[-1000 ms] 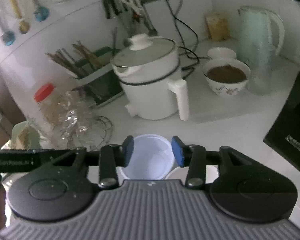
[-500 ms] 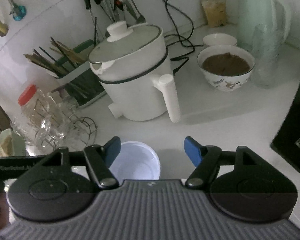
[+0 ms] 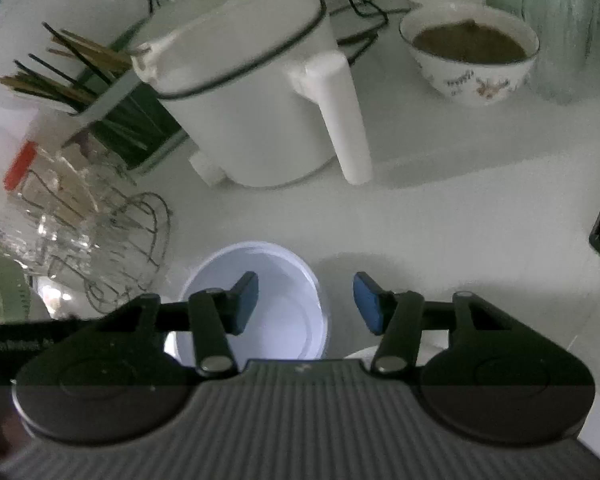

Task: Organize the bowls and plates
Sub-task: 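Move the left gripper to the rim of the nested blue bowls, then close the left gripper on the nested blue bowls' rim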

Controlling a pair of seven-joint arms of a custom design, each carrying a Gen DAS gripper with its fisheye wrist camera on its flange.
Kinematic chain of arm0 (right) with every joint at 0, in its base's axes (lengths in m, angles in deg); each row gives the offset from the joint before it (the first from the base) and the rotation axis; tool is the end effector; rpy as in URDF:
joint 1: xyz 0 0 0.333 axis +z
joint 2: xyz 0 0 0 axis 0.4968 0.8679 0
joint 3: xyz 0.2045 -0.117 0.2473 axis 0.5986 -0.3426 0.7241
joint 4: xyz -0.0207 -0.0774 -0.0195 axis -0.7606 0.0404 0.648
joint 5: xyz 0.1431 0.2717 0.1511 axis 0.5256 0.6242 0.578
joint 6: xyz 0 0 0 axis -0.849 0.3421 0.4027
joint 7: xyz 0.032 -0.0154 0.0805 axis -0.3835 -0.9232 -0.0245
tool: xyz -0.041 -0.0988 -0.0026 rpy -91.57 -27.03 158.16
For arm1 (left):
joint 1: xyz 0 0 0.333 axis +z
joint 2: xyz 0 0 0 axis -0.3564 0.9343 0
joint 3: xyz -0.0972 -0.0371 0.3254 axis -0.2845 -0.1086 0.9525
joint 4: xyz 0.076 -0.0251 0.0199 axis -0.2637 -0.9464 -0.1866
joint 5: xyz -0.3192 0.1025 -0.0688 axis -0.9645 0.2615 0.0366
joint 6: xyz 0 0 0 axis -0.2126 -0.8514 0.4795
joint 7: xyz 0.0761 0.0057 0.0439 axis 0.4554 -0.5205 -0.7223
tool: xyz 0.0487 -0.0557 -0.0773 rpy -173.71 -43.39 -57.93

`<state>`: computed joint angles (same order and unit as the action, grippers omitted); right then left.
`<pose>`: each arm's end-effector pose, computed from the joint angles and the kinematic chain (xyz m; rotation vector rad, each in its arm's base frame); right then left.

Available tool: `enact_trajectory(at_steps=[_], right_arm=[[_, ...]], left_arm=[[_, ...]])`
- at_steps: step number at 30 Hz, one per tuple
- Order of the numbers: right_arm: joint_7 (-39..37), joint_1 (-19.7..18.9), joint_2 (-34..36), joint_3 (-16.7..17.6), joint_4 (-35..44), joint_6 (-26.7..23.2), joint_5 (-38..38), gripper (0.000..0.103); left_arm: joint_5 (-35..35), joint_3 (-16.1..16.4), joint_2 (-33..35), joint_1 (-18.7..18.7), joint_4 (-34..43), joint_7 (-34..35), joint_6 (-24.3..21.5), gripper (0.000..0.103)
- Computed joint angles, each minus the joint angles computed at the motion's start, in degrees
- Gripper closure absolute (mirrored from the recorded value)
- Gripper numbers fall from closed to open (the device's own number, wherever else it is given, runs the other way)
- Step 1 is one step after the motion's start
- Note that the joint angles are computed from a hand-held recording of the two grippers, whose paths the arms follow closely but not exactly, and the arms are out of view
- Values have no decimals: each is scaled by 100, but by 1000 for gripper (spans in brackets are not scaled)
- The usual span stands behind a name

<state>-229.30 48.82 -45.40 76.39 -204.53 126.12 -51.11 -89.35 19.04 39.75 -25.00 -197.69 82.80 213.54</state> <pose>0.3571 0.2282 0.3621 -1.2402 2.2757 -0.4257 0.5302 -0.1743 0.3047 1.7146 -2.3693 0.7909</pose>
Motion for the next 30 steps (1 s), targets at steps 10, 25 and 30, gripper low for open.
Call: enact_trajectory(at_steps=[10,25,30], right_arm=[[-539,-12,185,-77,-2,60,544,66],[-465,-88,334,-218,-6,685,141,83],[-301,-113,119,-187,-78,823,-126,83]], left_arm=[[273,-12,338,-39,234,-134,-187,77],[230,-550,367,-14,-154,156,1101,95],[-310,-893,89,418,-345,403,1084,95]])
